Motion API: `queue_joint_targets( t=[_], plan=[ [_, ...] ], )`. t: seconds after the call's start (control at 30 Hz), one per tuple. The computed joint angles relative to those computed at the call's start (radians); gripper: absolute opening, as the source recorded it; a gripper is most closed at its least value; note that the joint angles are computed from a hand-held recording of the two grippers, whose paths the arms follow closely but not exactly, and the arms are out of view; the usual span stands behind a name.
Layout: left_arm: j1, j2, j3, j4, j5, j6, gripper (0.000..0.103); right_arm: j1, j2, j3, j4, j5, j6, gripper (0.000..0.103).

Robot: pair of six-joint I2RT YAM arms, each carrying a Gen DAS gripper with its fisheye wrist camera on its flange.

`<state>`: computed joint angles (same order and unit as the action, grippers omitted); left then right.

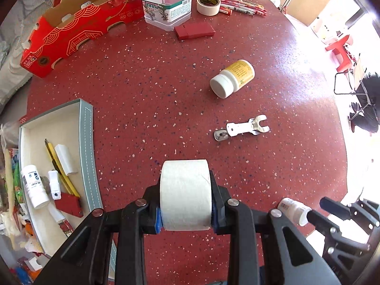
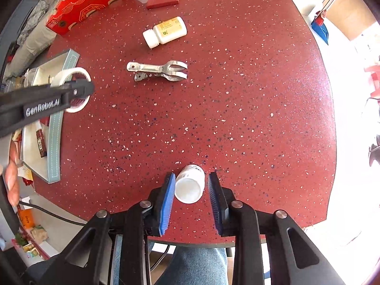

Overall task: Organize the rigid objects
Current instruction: 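Carry the tape roll in the left tool and white bottle in the right tool over the tray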

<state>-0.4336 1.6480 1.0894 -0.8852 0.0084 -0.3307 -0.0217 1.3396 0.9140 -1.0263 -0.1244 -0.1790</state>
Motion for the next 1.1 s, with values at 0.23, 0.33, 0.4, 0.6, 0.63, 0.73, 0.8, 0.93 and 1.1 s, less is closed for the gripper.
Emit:
queue_joint_targets(
  t=[0.23,0.33,0.4,0.6,0.63,0.73,0.8,0.93,1.1],
  plan=[
    [-0.013,-0.217,-0.112,-0.079,0.032,-0.011,0.032,-0.001,0.088,0.114,-0.008,-0.033,0.068,0.028],
    [0.018,-0.245,-0.134,-0.08,0.046,0.007,0.032,0.028,0.097,0.07,0.033,-0.024,0.114,0.028],
    [0.034,-0.266,-0.138,-0.087,0.047,0.01,0.032,0.066,0.102,0.034,0.078,-0.011,0.143,0.028],
    [0.06,-0.302,-0.155,-0.097,0.062,0.012,0.032,0.097,0.122,0.006,0.067,-0.016,0.115,0.077],
    [0.059,-0.304,-0.157,-0.1,0.064,0.014,0.032,0.108,0.107,-0.01,0.082,-0.013,0.103,0.084],
    [0.051,-0.308,-0.164,-0.111,0.069,0.026,0.032,0.172,0.136,-0.032,0.107,0.044,0.106,0.084],
    [0.044,-0.311,-0.166,-0.123,0.073,0.038,0.032,0.207,0.181,-0.051,0.151,0.074,0.125,0.083],
    [0.032,-0.331,-0.164,-0.16,0.069,0.073,0.032,0.241,0.327,-0.054,0.191,0.095,0.165,0.053],
    [0.048,-0.357,-0.168,-0.183,0.062,0.093,0.032,0.254,0.299,-0.071,0.202,0.131,0.169,0.033]
  ],
)
